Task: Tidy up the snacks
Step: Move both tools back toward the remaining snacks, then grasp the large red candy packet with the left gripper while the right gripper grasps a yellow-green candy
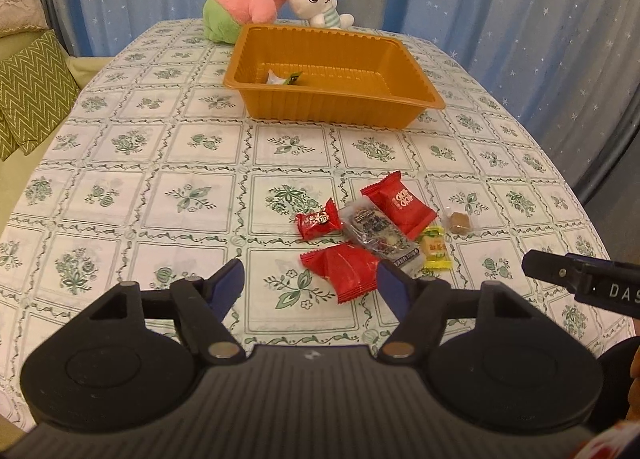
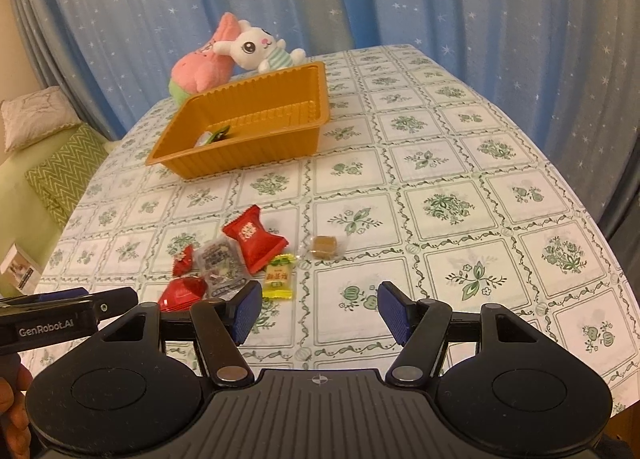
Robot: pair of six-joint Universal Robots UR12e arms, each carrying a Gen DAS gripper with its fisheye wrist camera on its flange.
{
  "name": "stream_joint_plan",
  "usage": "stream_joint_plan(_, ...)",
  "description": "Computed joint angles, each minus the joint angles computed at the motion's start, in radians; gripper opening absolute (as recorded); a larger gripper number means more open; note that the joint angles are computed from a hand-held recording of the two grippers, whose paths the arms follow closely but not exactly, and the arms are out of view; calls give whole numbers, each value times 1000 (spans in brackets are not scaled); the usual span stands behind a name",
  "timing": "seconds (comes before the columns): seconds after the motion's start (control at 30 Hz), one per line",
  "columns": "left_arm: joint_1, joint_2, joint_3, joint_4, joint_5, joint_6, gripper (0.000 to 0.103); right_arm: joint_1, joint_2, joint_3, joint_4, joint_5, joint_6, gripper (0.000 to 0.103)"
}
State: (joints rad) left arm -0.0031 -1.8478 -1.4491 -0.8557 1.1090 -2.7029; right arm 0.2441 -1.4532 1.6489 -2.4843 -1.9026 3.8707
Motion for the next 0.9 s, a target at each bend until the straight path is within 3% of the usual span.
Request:
stream_joint_plan(0.37, -30, -57, 44, -27, -2, -34, 54, -18, 15, 11, -1, 33, 15, 65)
stream_joint_plan(0.5, -41, -70, 57, -43, 8, -25, 42, -25, 20, 12, -1, 44, 20, 65)
stream_joint_plan(0.77, -40, -52, 30, -31, 21, -11, 42, -32, 30, 12, -2, 58, 20, 65)
stream_joint_plan(0.9, -36, -38, 8, -11, 36, -28, 49, -31, 34, 10, -3, 63, 18, 65)
